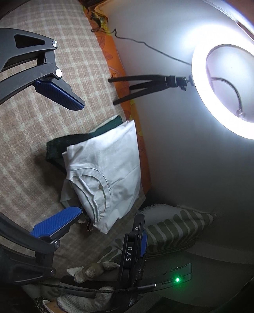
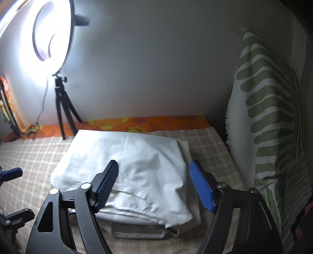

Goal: Fold small clothes
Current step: 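Open both grippers and pull them back from the clothes stack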

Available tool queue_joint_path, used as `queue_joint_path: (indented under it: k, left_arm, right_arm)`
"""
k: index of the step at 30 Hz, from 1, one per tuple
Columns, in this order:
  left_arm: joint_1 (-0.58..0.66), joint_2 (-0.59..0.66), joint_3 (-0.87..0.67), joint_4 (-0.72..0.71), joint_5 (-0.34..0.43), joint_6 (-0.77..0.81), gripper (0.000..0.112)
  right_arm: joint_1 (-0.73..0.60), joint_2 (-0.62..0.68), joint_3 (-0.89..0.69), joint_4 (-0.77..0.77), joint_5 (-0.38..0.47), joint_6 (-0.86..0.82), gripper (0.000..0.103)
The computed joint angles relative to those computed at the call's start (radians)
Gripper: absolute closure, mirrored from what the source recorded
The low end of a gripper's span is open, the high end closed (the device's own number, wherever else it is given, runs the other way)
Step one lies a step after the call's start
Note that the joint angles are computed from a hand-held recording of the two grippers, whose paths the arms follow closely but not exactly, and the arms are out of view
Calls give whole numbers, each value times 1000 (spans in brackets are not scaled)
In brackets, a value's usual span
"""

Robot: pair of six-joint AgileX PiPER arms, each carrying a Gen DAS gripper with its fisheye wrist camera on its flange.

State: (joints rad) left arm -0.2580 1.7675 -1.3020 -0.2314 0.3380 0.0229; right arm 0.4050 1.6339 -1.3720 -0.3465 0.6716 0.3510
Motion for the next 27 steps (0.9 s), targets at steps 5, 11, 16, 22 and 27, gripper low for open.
queue_joint_path:
  k: [5, 11, 16, 22, 27]
  left_arm:
    - [11, -141, 117, 60, -10, -52, 10]
    - [20, -314, 238, 147, 11, -132, 10]
    - [41, -473, 343, 174, 36, -150, 10]
    - [87, -643, 451, 133, 77, -96, 10]
    - [123, -780, 536, 120, 115, -54, 10]
  right_arm:
    - [100, -80, 23, -77, 58, 98, 24]
    - [227, -153, 44, -155, 130, 228, 24]
    - [358, -205, 70, -245, 202, 348, 24]
    - [529, -250, 112, -345, 292, 533, 24]
    - [660, -264, 146, -406, 362, 656, 24]
